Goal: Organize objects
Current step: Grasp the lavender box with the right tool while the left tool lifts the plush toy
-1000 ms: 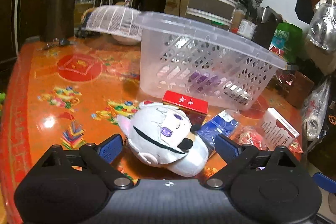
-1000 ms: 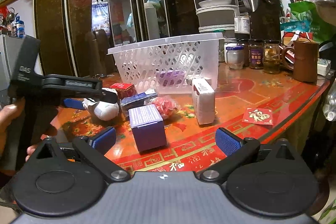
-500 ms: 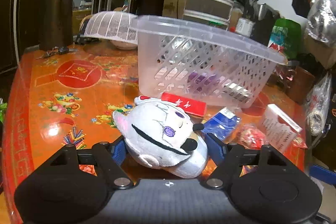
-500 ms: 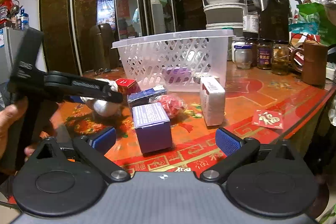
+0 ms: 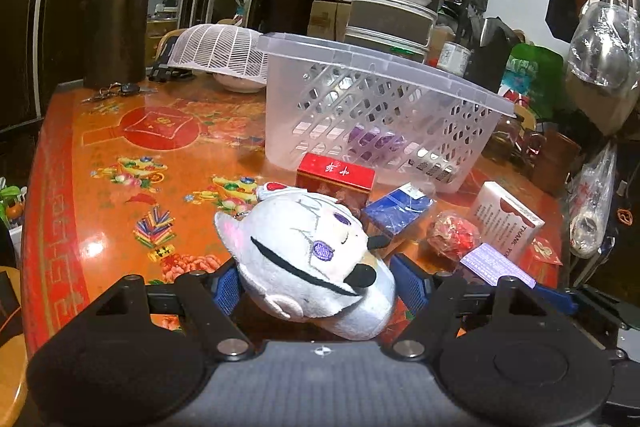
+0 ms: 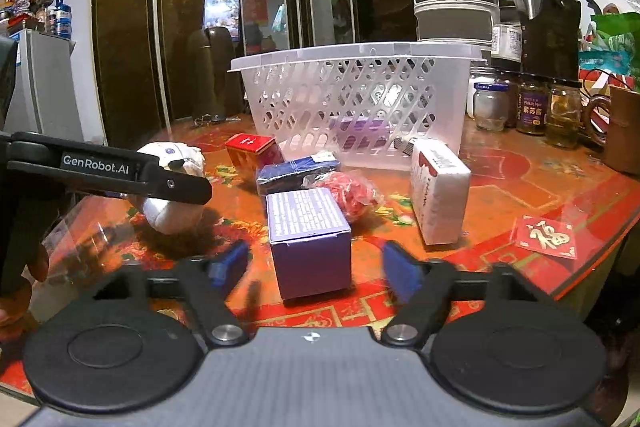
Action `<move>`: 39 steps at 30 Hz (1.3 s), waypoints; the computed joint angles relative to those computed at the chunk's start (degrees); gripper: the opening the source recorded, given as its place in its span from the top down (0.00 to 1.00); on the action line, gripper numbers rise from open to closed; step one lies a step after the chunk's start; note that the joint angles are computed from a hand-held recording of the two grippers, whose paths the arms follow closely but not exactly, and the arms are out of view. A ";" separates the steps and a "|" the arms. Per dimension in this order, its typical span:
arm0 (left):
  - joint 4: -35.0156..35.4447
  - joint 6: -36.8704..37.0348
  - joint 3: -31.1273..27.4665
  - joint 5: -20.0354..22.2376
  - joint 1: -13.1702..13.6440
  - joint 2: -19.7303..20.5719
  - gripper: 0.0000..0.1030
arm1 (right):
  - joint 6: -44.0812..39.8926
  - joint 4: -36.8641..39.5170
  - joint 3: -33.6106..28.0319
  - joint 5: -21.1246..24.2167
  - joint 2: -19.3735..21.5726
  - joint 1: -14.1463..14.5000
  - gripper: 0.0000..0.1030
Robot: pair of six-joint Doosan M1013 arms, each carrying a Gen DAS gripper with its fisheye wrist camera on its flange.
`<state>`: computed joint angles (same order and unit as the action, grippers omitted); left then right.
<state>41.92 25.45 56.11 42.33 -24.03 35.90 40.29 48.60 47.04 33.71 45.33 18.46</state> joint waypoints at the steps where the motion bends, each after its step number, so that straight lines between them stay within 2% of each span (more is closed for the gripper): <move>1: 0.48 -0.35 0.14 -0.02 -0.07 -0.05 0.23 | -0.12 0.10 -0.15 0.36 0.08 0.03 0.40; 4: 1.02 -0.06 0.00 0.32 -0.25 0.07 0.23 | -0.60 -0.67 -0.43 0.41 0.23 0.30 0.45; 6: 1.47 -0.20 0.10 0.14 -0.31 0.03 0.23 | -0.85 -1.43 -0.77 0.74 0.38 0.46 0.57; 10: 2.69 -1.94 1.19 -1.33 -0.28 -0.53 0.23 | -2.46 0.88 0.86 0.44 -0.60 0.26 0.57; 13: 5.13 -5.65 3.50 -4.85 -0.08 -1.70 0.23 | -3.03 3.73 2.33 -0.34 -1.55 -0.21 0.57; 17: 8.16 -11.36 5.52 -7.62 0.24 -2.73 0.23 | -7.29 11.04 5.92 -2.82 -3.54 -1.07 0.57; 23: 10.45 -13.95 6.36 -8.79 0.20 -3.15 0.23 | -5.12 13.51 6.84 -2.23 -3.76 -2.28 0.57; 25: 9.07 -12.18 6.26 -9.73 0.29 -3.18 0.23 | -4.64 14.81 6.44 -1.48 -3.54 -2.71 0.57; 28: 3.26 -7.88 6.60 -13.18 0.90 -3.72 0.23 | -6.28 17.52 5.99 -0.83 -3.52 -3.29 0.57; 29: 2.38 -6.45 6.17 -12.65 0.83 -3.71 0.23 | -7.41 18.88 6.01 -0.77 -3.58 -3.51 0.57; 31: 5.61 -6.96 5.28 -9.37 0.01 -3.57 0.23 | -10.01 21.79 6.16 -1.05 -3.67 -3.96 0.57; 33: 7.76 -7.57 4.83 -7.87 -0.60 -3.61 0.23 | -10.79 23.22 5.97 -1.10 -3.49 -4.43 0.57; 37: 6.62 -3.83 2.87 -5.87 -1.29 -3.41 0.23 | -6.70 21.65 3.75 1.24 -2.34 -5.26 0.57; 39: 6.01 -0.72 1.10 -4.47 -1.51 -3.10 0.23 | -7.65 21.95 2.46 1.51 -2.02 -5.45 0.57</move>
<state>47.93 24.73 57.21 37.85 -25.54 32.80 32.64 70.56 49.50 35.22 43.31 13.01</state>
